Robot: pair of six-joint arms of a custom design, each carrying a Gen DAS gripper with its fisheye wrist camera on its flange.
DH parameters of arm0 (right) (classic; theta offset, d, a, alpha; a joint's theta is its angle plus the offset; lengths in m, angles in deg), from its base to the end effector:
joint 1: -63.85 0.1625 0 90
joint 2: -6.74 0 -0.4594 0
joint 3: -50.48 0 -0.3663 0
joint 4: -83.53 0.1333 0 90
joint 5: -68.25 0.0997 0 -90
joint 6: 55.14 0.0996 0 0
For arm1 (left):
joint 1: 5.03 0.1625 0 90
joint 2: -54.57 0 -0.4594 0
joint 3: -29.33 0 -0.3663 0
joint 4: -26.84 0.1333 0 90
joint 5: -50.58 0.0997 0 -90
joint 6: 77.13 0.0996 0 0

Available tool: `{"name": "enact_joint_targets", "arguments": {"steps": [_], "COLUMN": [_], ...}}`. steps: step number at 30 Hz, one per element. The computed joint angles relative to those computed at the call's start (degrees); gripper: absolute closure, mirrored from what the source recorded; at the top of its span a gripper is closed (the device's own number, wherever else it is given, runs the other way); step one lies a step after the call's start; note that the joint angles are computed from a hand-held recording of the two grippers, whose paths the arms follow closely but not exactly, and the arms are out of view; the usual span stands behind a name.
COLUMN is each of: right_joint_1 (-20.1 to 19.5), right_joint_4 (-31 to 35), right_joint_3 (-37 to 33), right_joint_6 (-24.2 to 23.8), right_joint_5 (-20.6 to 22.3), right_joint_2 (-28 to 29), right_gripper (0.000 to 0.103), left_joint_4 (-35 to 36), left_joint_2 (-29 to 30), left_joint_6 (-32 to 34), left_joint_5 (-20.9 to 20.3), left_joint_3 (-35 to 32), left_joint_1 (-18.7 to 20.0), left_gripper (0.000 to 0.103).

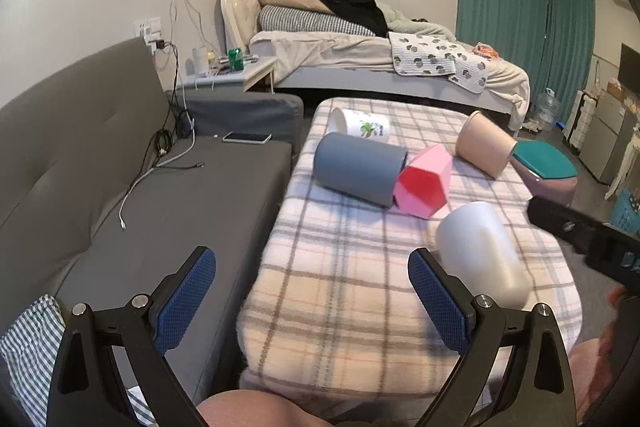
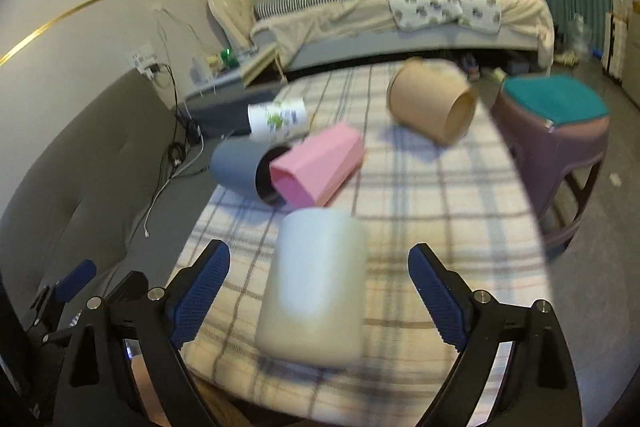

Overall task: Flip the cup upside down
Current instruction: 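Lift the white cup with the right tool and carry it toward the left tool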

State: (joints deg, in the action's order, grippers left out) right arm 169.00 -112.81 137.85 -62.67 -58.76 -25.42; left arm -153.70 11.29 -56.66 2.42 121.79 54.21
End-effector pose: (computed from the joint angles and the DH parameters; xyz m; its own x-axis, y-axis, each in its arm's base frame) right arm 0.2596 -0.6781 0.1339 -0.8641 0.1622 0.4765 -0.2797 0.6325 -0.7224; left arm -0.1852 -0.7018 0.2104 -0.6767 0.2277 -0.7001 0.6624 0.6035 -0.4440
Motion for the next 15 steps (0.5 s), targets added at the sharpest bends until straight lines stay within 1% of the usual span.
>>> {"name": "enact_joint_targets", "arguments": {"steps": [4, 7, 11, 15], "right_joint_1": [1.28, 2.02, 2.03, 1.10], "right_joint_4": [-6.73, -11.89, -20.21, -24.58], "right_joint_3": [3.14, 4.91, 5.97, 7.43], "right_joint_6": [-4.63, -8.76, -15.38, -17.15], "right_joint_5": [-3.48, -7.10, -11.43, -12.80], "right_joint_2": [-1.57, -2.08, -1.31, -1.63], "right_gripper": [0.009, 0.008, 0.007, 0.007], "left_joint_4": [-0.97, 2.47, 4.57, 6.97], "left_joint_2": [0.17, 0.00, 1.03, 2.20], "left_joint_6": [-0.05, -3.04, -3.75, -5.57], "left_joint_5": [0.03, -2.03, -2.70, -3.69], "left_joint_3": [0.95, 1.25, 1.36, 0.91], "left_joint_1": [-1.52, -2.24, -3.32, -3.78], "left_gripper": [0.003, 0.003, 0.003, 0.003]}}
